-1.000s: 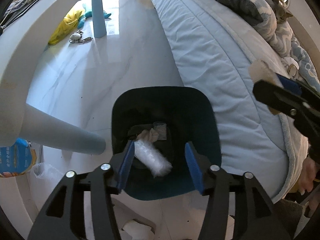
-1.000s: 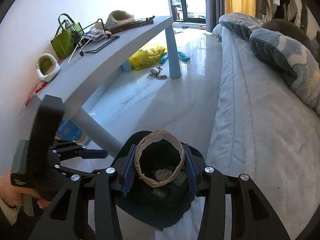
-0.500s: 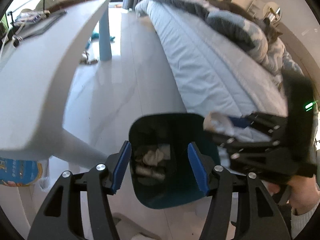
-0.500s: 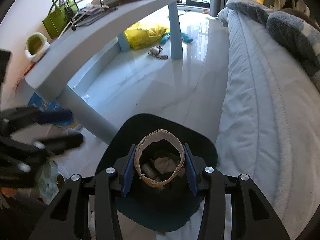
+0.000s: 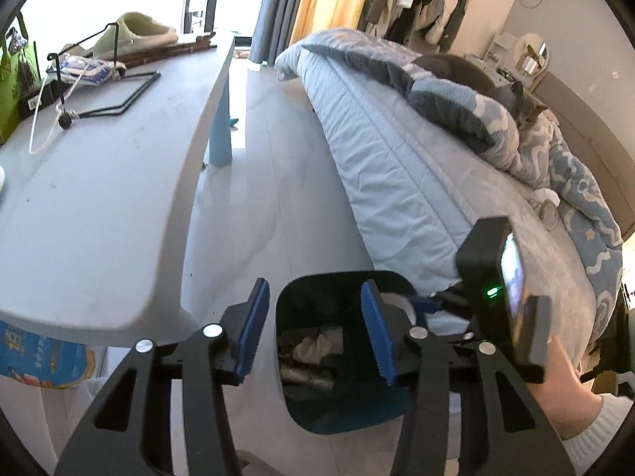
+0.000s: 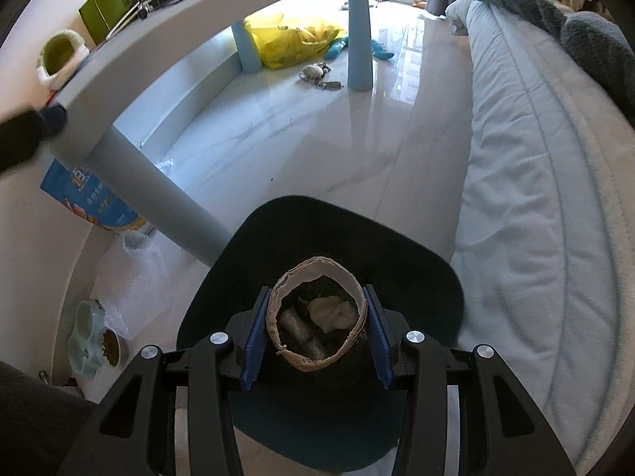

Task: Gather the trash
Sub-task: 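Open both tools to drop the bubble wrap and tape ring into the bin, then move both open tools back over the bed toward the remaining trash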

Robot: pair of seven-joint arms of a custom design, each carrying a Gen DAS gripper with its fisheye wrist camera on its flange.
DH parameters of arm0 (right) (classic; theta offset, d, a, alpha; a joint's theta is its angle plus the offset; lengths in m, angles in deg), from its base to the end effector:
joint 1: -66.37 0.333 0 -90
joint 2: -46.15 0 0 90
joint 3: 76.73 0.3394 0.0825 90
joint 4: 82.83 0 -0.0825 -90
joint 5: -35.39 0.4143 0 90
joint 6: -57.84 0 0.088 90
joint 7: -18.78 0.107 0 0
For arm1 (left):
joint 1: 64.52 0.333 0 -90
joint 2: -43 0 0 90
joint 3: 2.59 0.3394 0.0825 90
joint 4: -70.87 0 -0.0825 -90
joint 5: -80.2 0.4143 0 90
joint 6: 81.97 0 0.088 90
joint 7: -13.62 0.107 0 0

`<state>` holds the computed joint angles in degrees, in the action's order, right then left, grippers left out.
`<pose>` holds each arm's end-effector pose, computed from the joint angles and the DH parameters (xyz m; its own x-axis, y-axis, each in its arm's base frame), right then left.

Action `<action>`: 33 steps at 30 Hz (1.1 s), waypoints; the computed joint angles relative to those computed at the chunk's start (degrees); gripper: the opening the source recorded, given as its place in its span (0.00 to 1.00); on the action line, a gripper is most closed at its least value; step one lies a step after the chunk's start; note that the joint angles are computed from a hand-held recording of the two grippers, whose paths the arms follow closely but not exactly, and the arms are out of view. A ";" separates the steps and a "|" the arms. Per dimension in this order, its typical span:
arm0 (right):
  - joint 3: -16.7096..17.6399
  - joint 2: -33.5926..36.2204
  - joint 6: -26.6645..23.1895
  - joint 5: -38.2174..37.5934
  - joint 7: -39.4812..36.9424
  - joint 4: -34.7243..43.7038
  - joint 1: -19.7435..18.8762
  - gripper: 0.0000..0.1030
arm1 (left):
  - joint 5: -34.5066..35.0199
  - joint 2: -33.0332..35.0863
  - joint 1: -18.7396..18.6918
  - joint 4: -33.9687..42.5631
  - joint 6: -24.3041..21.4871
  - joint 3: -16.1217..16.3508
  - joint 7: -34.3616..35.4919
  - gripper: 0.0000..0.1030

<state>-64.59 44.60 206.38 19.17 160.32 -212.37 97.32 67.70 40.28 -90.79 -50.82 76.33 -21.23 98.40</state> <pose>0.4124 0.3937 0.4142 0.0903 -0.9896 -0.1122 -0.9252 -0.0417 -0.3771 0.4328 -0.4222 0.5182 -0.5522 -0.8015 0.2296 -0.7301 0.3320 -0.5972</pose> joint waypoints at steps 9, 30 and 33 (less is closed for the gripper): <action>-0.04 3.48 -0.76 5.01 -4.89 1.06 1.02 0.45 | 1.90 -1.74 0.03 -1.58 4.89 0.19 -1.24 0.34; 0.08 2.80 -2.18 7.92 -8.70 0.05 2.41 0.62 | 5.72 -2.26 -1.05 -1.22 9.47 -0.37 -2.82 0.28; 0.24 1.00 -1.38 7.15 -8.24 -0.80 2.31 0.62 | 6.68 -1.71 -1.16 -0.18 8.80 -0.68 -3.64 0.28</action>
<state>-64.35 45.60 205.01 26.32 152.08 -213.17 99.63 74.39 38.57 -91.95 -51.00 85.13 -21.91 94.76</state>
